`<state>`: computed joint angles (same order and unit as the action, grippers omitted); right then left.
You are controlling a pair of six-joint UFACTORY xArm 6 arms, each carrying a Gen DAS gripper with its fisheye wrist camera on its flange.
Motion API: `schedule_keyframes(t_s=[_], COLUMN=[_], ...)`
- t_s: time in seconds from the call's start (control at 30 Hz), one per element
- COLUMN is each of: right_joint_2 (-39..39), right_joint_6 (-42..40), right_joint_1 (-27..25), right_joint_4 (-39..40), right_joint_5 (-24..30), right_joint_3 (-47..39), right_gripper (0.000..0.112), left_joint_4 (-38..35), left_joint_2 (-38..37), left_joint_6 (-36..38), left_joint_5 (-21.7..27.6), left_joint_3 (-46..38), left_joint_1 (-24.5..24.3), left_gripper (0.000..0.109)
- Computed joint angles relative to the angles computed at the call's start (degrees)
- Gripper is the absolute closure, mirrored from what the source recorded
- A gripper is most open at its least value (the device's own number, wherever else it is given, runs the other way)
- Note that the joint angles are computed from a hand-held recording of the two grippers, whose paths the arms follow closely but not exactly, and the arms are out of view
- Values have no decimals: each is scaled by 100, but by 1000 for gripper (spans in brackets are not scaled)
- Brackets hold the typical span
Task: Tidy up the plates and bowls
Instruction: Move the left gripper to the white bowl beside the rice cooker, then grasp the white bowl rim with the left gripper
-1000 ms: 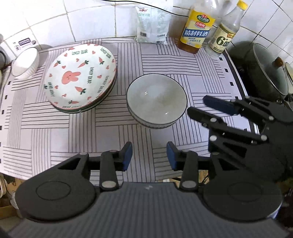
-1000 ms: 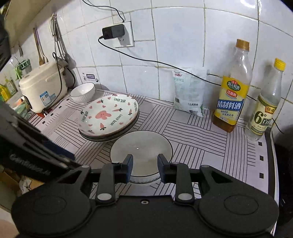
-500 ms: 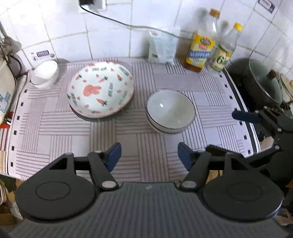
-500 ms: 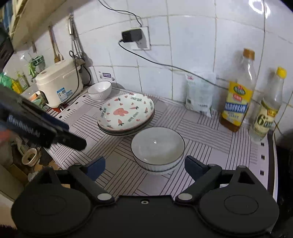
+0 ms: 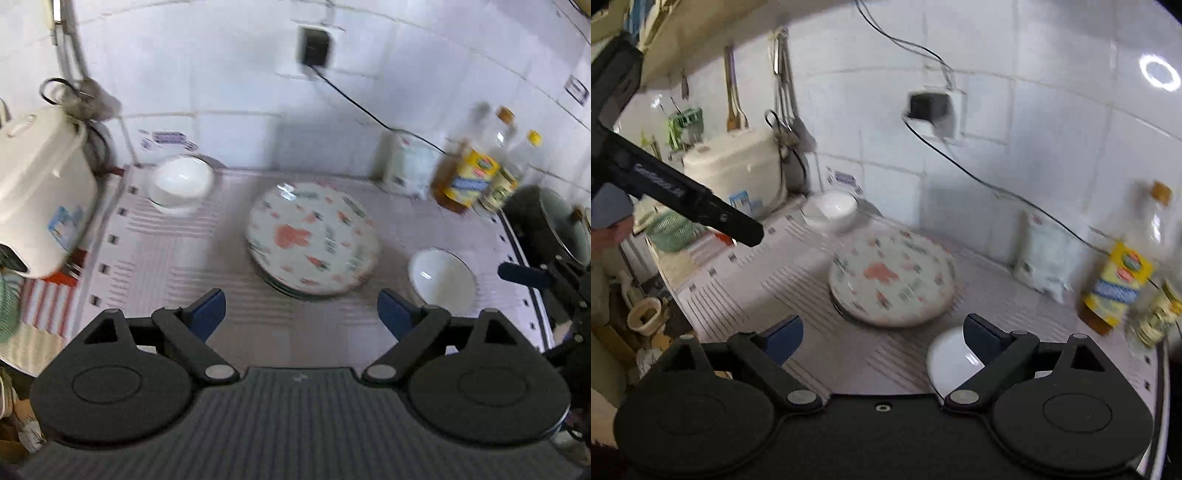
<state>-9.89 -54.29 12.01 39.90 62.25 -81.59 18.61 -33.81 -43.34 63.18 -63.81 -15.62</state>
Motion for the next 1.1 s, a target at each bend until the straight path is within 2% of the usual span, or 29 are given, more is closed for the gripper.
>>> schedule_keyframes(t_s=[0.2, 0.33, 0.37, 0.43, 0.5, 0.57, 0.7, 0.8, 0.83, 0.93, 1.1], right_joint_2=[407, 795, 920, 1278, 1629, 2001, 2781, 3378, 3620, 4438, 5631], right_joint_6=[632, 1049, 1138, 1474, 1909, 2320, 3074, 3642, 3906, 4638, 5730], right_joint_1=[881, 1650, 1821, 2125, 2366, 2497, 2595, 2646, 2661, 2655, 2642], right_joint_4=[427, 428, 383, 137, -207, -452, -846, -1179, -1402, -1961, -2485], right_joint_5=[-702, -1642, -1877, -2276, -2623, -2779, -2718, -2587, -2479, -1704, -1000], right_joint_3=[-90, -99, -129, -300, -480, -732, -1480, -2130, -2430, -3640, -5383], right_gripper=[16, 17, 17, 18, 19, 22, 25, 33, 40, 66, 65], left_joint_4=[-464, -1079, -1133, -1277, -1700, -2018, -2402, -2673, -2791, -3000, -3094], left_joint_2=[-267, -133, -60, 6, 224, 456, 949, 1409, 1596, 1998, 2707], left_joint_6=[1010, 2137, 2322, 2813, 3330, 3535, 3889, 4087, 4108, 4120, 4001], left_joint_5=[-529, -1200, -1337, -1955, -2141, -2317, -2712, -2857, -2873, -2943, -2780], left_joint_3=[368, 651, 687, 931, 937, 926, 853, 686, 589, 392, -79], left_joint_1=[1459, 2479, 2618, 2862, 3046, 3193, 3423, 3590, 3645, 3745, 3869], left_gripper=[15, 15, 15, 15, 15, 15, 17, 17, 17, 17, 21])
